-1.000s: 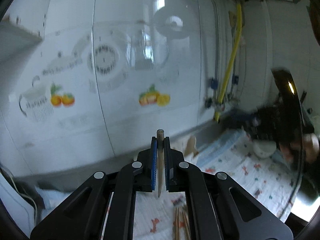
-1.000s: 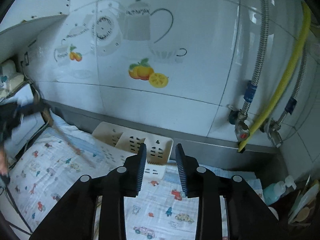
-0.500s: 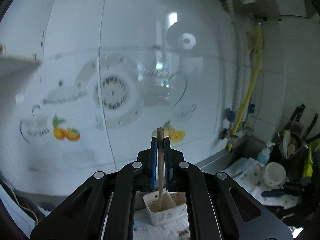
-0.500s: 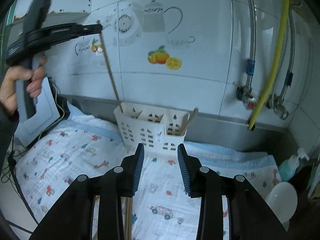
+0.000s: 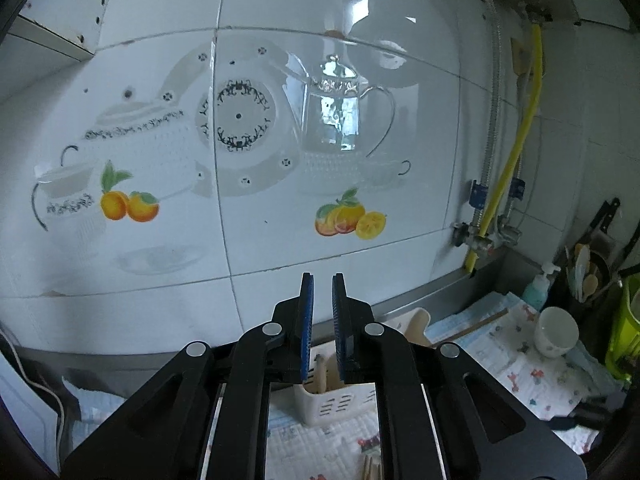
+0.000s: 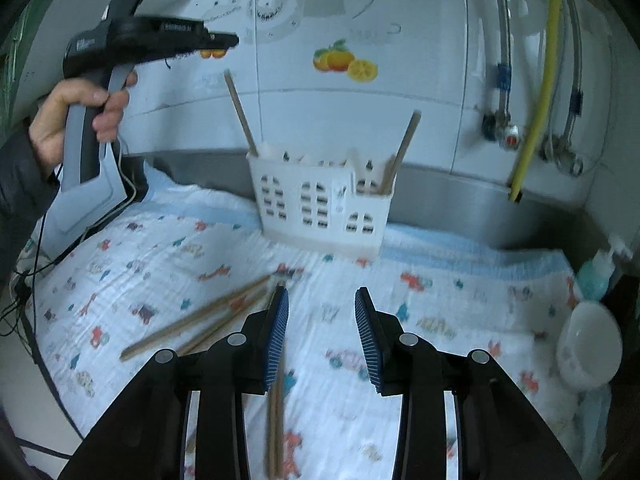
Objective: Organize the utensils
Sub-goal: 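Return the left tool to the pile and close on another chopstick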
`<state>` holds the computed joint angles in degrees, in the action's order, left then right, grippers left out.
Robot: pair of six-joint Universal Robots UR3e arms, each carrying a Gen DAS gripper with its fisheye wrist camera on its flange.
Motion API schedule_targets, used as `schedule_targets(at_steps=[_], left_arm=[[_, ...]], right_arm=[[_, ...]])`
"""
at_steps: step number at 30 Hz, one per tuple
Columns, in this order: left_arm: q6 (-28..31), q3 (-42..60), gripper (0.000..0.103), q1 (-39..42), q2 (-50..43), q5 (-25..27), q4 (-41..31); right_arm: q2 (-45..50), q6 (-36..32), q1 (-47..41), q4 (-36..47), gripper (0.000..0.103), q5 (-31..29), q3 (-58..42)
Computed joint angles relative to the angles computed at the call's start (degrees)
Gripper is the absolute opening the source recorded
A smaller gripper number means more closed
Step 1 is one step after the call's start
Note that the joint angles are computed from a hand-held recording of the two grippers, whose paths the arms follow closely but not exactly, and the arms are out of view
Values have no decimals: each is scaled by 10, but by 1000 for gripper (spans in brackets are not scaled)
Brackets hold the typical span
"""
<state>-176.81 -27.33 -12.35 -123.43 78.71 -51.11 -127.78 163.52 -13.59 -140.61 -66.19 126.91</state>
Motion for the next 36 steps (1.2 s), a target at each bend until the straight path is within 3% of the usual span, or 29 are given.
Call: schedule_targets(at_steps=[4, 12, 16, 21, 29, 36], left_arm=[[7, -160, 20, 6, 104, -5, 77], [31, -505, 20, 26, 329, -30, 150], [38, -688, 20, 52, 442, -66, 174], [65, -848, 20, 71, 530, -93, 166], [103, -976, 19, 75, 544, -85, 166], [130, -982, 19, 76, 491, -73, 174]], right_arm=[[-68, -5, -5, 27, 34, -6, 64], [-201, -22, -38, 114, 22, -3, 166], [-223, -25, -40, 128, 17, -5, 196], [-195, -13, -14, 82, 14, -19, 221], [-141, 1, 17, 16, 13, -52, 233], [-133, -8, 15, 13, 13, -52, 232]])
